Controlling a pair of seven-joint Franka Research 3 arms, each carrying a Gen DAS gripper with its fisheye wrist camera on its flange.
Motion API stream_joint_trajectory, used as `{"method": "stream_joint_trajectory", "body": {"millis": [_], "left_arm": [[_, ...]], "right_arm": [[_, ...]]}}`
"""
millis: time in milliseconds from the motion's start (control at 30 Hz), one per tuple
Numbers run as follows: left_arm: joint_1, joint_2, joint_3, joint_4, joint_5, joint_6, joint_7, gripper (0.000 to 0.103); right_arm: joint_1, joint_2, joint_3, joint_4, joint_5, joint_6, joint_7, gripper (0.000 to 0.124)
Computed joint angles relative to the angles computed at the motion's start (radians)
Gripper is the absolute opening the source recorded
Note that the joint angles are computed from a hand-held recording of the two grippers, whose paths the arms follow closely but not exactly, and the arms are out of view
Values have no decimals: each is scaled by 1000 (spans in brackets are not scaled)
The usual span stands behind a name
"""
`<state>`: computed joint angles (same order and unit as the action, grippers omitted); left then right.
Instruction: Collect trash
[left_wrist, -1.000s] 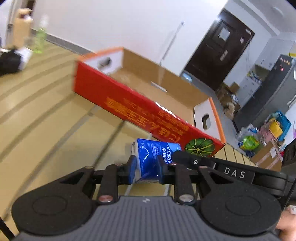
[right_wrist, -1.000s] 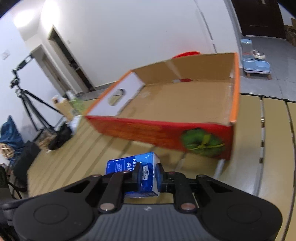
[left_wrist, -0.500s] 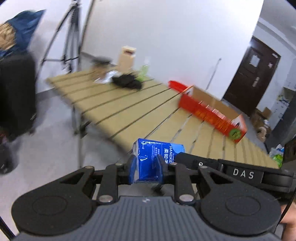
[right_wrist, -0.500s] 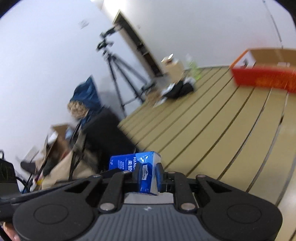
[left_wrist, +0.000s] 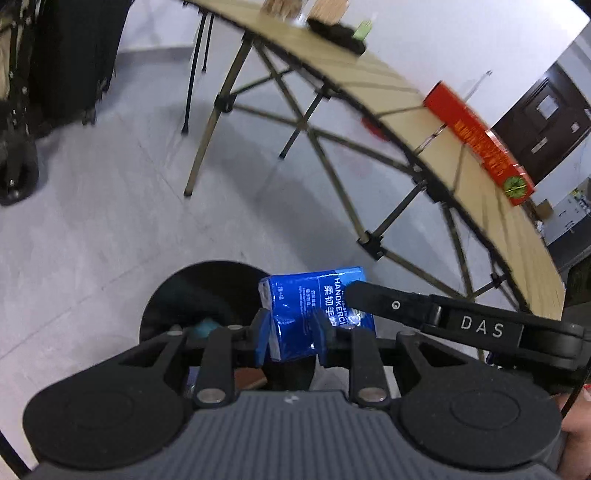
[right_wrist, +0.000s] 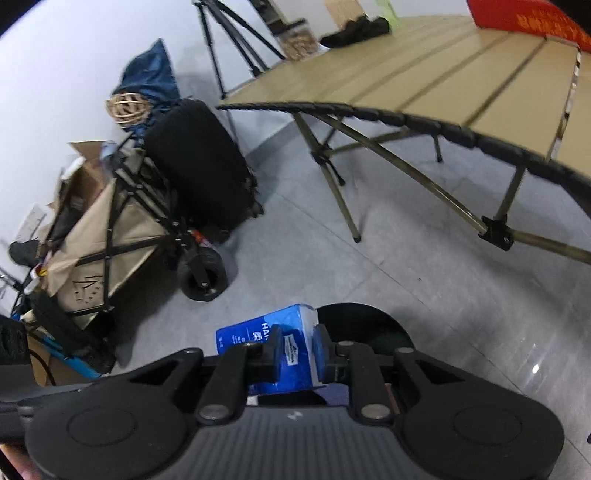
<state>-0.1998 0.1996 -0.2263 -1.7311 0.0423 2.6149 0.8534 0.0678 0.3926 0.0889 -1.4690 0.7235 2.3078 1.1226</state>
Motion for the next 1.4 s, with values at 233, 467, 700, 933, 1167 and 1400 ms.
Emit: {"method": "stream_joint_trajectory", "body": {"millis": [233,467,700,933,1167,1400], "left_arm": [[-21,296,49,340,98,-278,83,46],[-30,392,63,476,143,-489,79,63],[-30,397,58,489,153,-480,96,66],[-41,392,60,490,162,-488,106,71],[-129,189,108,264,400,-325,-27,74],[-172,-178,45,-106,751,-199,-416,76]], "right_arm": [[31,319,-43,379,-223,-157,185,39],[21,436,-7,546,-311,-302,145,43],[21,458,-2,595,-328,-351,123,48],[44,408,-20,508,-367,-290,76,52],[22,101,-3,87,-273,1,-34,52],[5,-363,-33,-432,-44,359,-236,52]]}}
